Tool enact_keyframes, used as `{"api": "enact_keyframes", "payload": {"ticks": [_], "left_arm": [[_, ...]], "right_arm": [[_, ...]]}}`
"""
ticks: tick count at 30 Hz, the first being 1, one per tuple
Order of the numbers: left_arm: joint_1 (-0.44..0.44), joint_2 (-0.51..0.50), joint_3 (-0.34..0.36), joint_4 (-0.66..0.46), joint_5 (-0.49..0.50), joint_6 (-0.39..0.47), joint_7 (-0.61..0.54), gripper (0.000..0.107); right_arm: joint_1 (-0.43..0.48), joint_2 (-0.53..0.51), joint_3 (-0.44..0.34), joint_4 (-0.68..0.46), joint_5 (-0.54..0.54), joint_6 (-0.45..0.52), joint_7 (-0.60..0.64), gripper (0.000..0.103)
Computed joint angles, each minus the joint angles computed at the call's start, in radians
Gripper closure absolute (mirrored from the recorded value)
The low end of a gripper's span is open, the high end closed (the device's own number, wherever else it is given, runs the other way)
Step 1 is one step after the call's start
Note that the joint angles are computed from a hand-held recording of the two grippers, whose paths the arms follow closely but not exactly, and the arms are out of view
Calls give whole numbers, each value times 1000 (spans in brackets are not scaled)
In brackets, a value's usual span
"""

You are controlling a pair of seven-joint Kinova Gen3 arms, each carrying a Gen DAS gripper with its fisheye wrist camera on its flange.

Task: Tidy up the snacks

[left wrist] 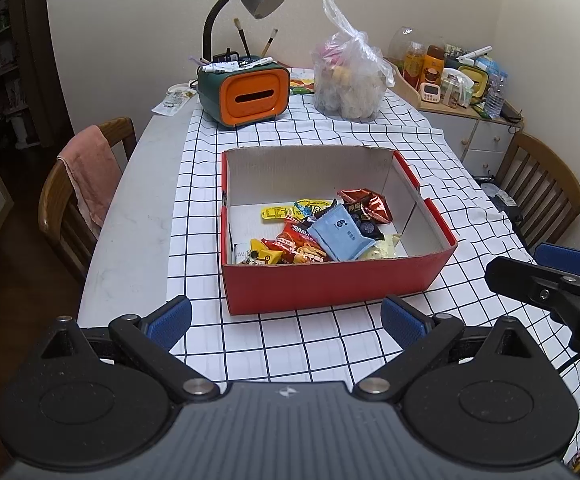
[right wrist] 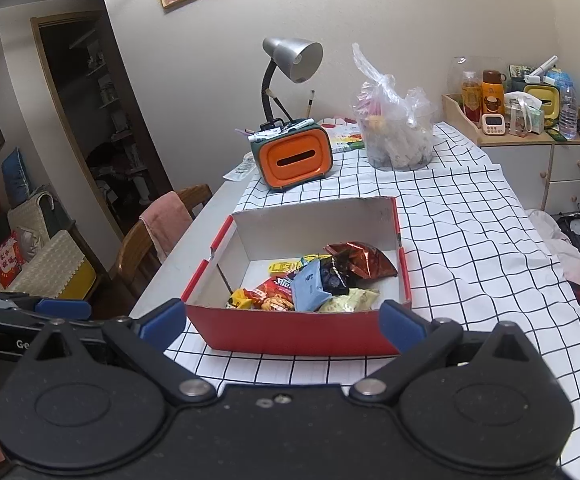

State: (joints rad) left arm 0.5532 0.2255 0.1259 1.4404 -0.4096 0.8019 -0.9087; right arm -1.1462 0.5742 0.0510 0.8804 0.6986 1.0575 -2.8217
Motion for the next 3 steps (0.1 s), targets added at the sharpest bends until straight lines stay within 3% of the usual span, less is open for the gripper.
{"api": "enact_keyframes", "payload": {"ticks": [3], "left_arm": [[-10, -2, 4, 4, 20, -5, -17, 6]], "right_arm": [[-3, -3, 1, 7, 1, 4, -9, 0]]}}
